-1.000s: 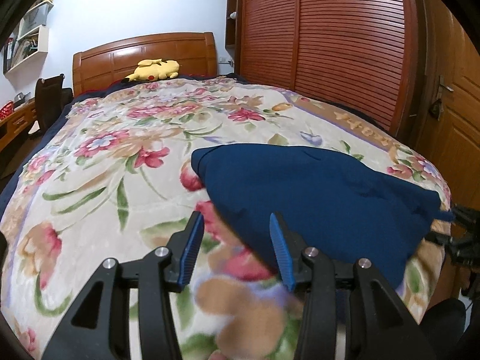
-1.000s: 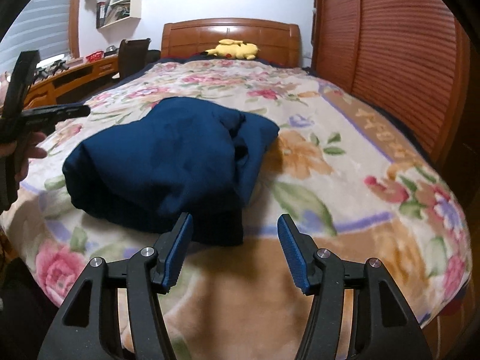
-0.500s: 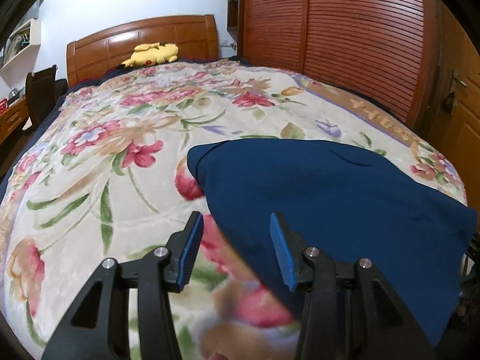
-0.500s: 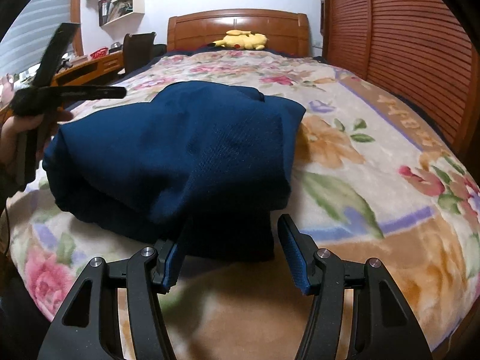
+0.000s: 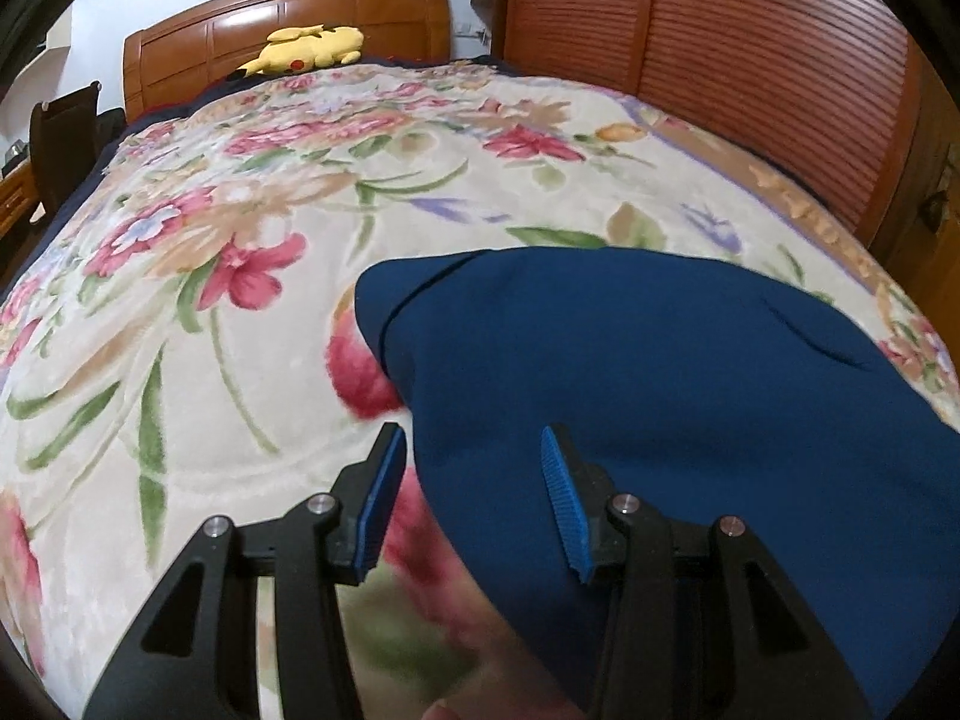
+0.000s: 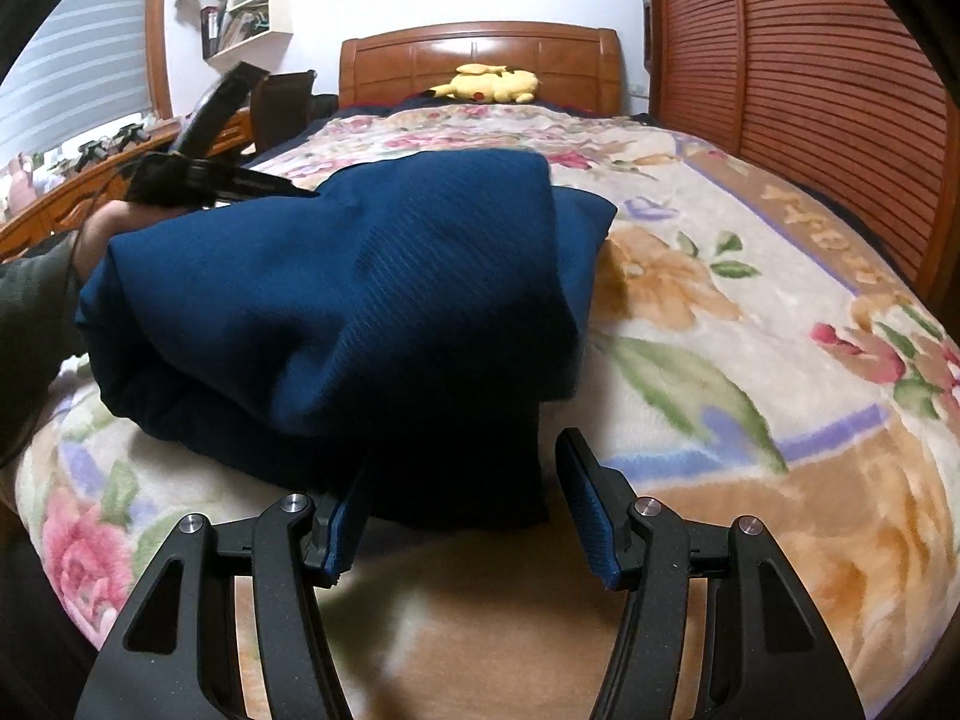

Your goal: Fold large clothes

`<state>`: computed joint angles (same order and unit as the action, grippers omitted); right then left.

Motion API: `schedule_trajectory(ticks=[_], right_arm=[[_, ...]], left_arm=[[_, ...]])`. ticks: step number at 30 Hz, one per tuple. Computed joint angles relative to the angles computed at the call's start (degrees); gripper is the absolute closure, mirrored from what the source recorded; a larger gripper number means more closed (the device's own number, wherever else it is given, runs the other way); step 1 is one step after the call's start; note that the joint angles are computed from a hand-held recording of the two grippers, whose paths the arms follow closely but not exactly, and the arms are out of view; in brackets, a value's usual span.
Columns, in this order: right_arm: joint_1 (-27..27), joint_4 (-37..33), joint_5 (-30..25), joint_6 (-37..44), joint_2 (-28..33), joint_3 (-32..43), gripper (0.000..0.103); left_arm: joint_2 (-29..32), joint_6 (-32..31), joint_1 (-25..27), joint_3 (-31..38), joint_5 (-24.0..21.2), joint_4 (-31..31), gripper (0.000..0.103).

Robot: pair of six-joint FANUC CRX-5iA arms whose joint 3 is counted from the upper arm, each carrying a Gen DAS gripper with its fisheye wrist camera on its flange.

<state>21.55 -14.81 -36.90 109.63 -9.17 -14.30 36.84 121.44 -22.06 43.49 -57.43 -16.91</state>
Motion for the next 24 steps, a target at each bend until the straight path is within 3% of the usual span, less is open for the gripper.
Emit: schedule_trajectory(ticks=[8, 16, 18, 21, 23, 24], right_arm=[[-0.3, -0.4, 0.0, 0.4, 0.2, 0.4, 0.043], [-1.2, -2.9, -2.0, 1.7, 1.5, 2.2, 0.043], [-1.5, -4.5, -3.2, 3.2, 1.6, 2.8, 0.05], [-1.5, -5.3, -3.6, 4.2, 1.6, 3.0, 0.059], [-1.6, -6.3, -3.9, 5.3, 1.5, 3.2, 0.067], [-2.1, -7.7, -4.6, 6.5, 1.6, 3.7, 0.073]], left_arm=[[2.3, -1.0, 0.0, 2.6, -1.8, -1.3, 0.052], [3.6, -1.9, 1.3, 3.5, -2.0, 1.4, 0.051], [3.6, -2.3, 1.7, 3.3, -1.7, 2.7, 0.052], [2.8, -5.4, 2.6, 1.1, 0.7, 6.3, 0.068], [3.1, -6.0, 2.5, 1.8, 0.1, 6.4, 0.073], [3.4, -6.6, 2.3, 2.4, -0.3, 6.3, 0.085]])
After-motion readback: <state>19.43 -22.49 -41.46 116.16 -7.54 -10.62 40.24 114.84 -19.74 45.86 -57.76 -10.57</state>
